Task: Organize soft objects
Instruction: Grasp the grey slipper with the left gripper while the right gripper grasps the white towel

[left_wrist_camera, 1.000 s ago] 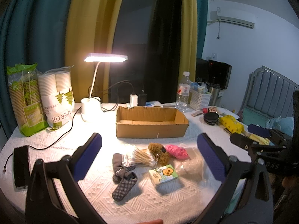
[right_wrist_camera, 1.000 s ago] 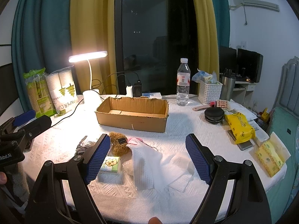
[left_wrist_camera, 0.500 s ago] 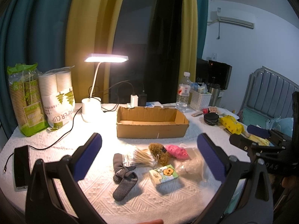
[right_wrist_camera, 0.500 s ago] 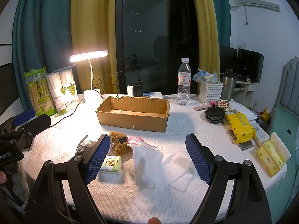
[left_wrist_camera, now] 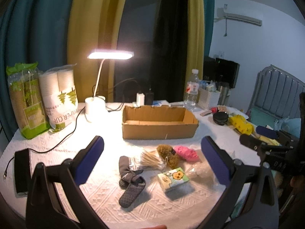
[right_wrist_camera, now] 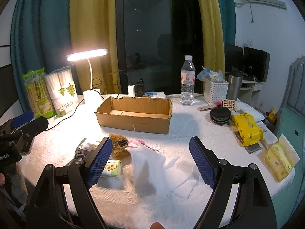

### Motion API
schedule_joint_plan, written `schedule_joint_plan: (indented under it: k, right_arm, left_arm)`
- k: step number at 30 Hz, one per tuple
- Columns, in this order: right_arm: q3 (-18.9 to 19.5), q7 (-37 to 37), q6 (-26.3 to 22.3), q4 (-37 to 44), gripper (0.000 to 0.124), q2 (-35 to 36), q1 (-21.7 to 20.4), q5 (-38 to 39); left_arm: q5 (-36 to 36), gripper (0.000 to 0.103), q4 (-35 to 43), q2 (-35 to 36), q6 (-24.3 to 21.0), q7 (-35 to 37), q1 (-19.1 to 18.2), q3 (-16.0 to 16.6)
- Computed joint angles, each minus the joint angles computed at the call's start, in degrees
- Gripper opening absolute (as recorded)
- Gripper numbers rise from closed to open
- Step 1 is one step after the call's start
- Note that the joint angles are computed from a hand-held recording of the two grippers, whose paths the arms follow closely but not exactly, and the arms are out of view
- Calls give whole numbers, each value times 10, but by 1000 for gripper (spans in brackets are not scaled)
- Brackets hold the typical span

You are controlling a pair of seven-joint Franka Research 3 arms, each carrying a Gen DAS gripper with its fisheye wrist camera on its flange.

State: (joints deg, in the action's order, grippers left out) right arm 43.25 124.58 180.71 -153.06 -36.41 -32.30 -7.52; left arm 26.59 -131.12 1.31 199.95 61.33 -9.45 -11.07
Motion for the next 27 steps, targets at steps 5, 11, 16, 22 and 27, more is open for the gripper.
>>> schedule_joint_plan:
  k: [5,11,16,22,27]
  right_arm:
    - [29,13,-6,11,85,41,-52,-9]
    - [13,30,-26,19,85,92,-67,-44]
    - [-3,46,-40,35,85,148,-70,-81]
    - [-3,80,-52,62,85,211,-96,-140]
    - [-38,79,-50,89,85,272,-67,-166]
  left_arm:
    - [50,102,35,36,-44,-37,21,-14]
    - [55,102,75,84,-103,-32,59,-54]
    - [8,102,105,124,-168,20,97,-107]
    - [-26,102,138,158,-217,38,46,-56]
    - [-71,98,163,178,-256,82,32,-49]
